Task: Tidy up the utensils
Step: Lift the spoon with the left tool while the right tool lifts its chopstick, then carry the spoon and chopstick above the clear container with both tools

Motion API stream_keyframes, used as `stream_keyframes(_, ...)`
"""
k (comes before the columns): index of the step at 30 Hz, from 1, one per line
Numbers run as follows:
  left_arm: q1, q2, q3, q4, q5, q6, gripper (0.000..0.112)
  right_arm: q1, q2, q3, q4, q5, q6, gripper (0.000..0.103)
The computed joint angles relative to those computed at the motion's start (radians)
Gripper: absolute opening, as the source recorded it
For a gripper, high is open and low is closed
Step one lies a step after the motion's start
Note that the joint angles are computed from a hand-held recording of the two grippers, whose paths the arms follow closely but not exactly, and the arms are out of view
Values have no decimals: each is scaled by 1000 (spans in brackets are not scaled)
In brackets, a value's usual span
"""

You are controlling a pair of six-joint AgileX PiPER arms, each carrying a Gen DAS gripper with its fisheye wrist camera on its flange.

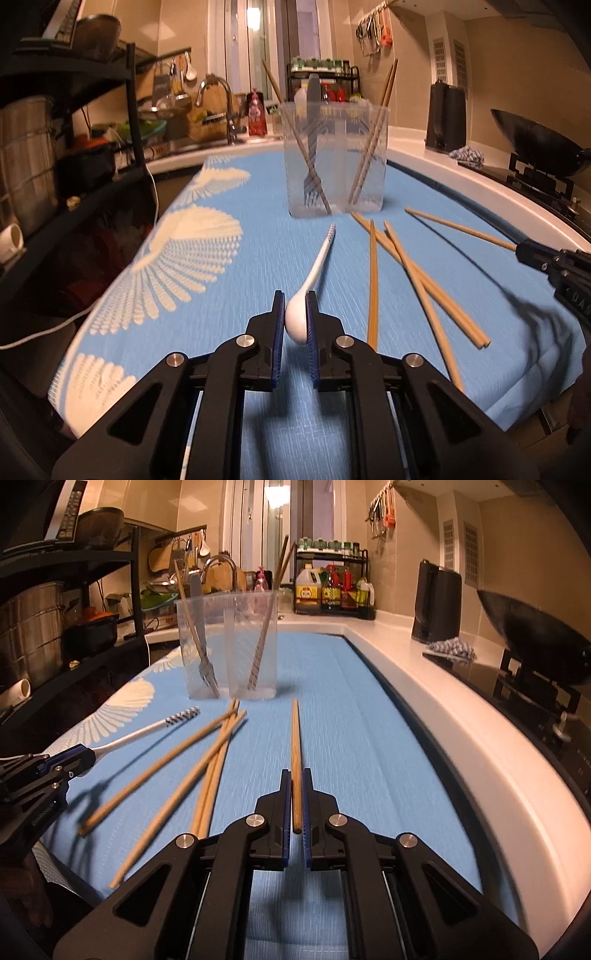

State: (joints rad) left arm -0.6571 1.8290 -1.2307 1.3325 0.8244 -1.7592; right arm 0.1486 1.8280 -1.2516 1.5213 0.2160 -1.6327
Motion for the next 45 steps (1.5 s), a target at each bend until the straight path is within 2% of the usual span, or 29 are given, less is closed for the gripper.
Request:
stream_keyframes(2, -6, -9, -8, 7, 21, 0, 11, -8, -18, -11, -61, 10, 73, 5)
stream_keyframes(5, -12, -20, -20, 27, 53, 3, 11, -22, -34, -53, -232, 48, 271, 5)
stream_keyframes(12, 4, -44, -91, 5, 76, 93, 12, -32, -41, -163, -509, 119, 567, 5)
stream_keyframes(20, -3, -97, -142, 3, 137, 159, 12, -48, -69, -220, -567, 181, 652, 5)
stream_keyframes(27, 48, -93, -224, -54, 91, 267, 12, -59, -77, -299, -643, 234, 749, 5)
stream_keyframes(35, 155, -67, -358, -287, -16, 510, 12, -60, -27, -440, -782, 320, 907, 5)
stream_keyframes(41, 195, -38, -442, -402, -28, 640, 12, -52, 8, -524, -857, 356, 978, 5)
stream_keyframes(45, 203, 4, -546, -467, 13, 753, 12, -49, 32, -600, -907, 401, 1033, 5)
